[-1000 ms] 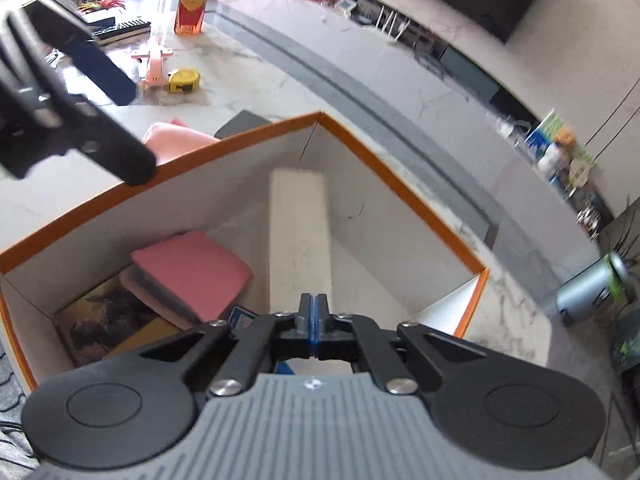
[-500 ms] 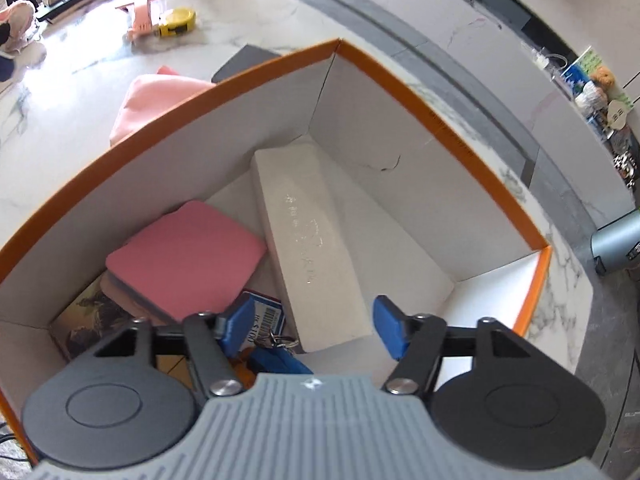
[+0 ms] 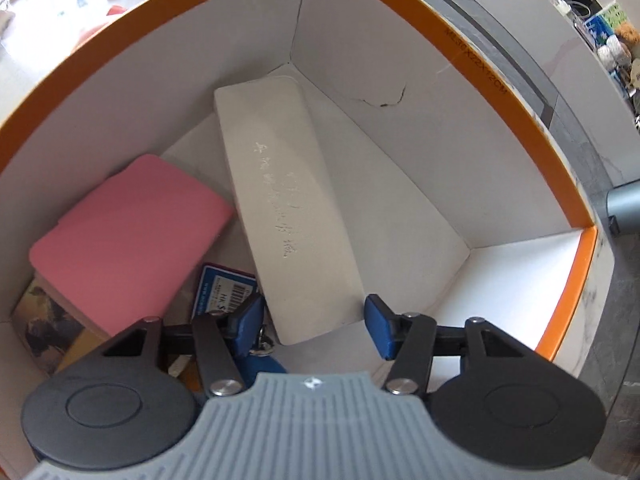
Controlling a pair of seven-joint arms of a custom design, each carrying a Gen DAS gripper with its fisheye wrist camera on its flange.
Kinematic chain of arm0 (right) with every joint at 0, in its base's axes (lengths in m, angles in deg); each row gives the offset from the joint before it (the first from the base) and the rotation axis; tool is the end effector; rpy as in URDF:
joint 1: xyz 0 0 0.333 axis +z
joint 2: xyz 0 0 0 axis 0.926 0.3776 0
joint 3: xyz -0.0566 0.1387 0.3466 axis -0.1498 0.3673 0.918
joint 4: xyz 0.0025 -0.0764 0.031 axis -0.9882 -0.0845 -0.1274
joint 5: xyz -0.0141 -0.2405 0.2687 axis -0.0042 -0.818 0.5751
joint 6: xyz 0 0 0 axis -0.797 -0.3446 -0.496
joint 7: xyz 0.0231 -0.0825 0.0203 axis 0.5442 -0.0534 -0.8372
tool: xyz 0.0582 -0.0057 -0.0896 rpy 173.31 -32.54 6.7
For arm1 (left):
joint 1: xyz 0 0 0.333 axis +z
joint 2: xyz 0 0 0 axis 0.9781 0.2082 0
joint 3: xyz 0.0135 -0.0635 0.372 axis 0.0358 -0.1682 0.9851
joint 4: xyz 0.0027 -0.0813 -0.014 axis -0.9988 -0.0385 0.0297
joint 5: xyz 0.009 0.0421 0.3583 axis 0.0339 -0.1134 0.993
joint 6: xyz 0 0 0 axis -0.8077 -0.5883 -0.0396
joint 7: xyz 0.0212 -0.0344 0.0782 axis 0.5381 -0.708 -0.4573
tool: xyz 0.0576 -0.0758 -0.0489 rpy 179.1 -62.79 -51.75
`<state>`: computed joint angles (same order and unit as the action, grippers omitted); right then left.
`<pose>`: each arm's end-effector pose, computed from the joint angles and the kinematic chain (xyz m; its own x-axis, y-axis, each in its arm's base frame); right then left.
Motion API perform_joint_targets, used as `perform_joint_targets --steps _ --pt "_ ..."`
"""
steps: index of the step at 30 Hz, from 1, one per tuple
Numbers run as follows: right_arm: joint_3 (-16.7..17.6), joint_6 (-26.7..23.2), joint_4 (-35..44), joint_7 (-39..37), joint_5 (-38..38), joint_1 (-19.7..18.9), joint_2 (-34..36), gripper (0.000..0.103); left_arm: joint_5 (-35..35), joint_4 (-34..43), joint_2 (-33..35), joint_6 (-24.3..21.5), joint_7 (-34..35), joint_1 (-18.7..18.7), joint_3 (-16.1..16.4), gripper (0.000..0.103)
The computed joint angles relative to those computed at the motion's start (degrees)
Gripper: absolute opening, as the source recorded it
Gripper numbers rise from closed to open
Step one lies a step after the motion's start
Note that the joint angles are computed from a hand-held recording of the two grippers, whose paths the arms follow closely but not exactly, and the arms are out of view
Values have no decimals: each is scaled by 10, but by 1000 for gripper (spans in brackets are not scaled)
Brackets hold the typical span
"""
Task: Organize objects
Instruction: 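Push the tilted glasses case flat inside the box with the closed right tool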
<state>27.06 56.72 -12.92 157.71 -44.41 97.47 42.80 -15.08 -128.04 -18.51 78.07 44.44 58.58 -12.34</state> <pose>0.5453 0.3895 0.5399 0.7507 -0.6161 0.2383 -0.5958 -0.7873 -0.1588 0.3689 -0.3522 0.5837 -0.1551 -0.9819 0.1087 -0.8295 0.0697 -0.5542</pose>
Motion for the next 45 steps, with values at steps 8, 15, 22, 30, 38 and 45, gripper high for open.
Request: perform_joint_targets --steps 8,15,22,30,38,45 --pt "-14 120 -65 38 -122 21 -15 44 -15 -6 4 1 14 -3 4 88" --pt "-13 139 -58 52 -112 17 -11 45 -22 -9 2 2 7 -3 5 88" --pt "-10 77 -57 145 -26 0 -35 56 -32 -6 5 -2 10 -4 6 88" --pt "-7 38 -18 183 -24 6 -1 4 -36 -5 5 -13 16 -7 7 88" --pt "-14 56 -1 224 -41 16 17 1 -32 -14 -9 -24 -3 9 11 88" --pt "-15 100 -24 286 -34 18 7 1 -40 -23 -19 -38 -11 20 11 87"
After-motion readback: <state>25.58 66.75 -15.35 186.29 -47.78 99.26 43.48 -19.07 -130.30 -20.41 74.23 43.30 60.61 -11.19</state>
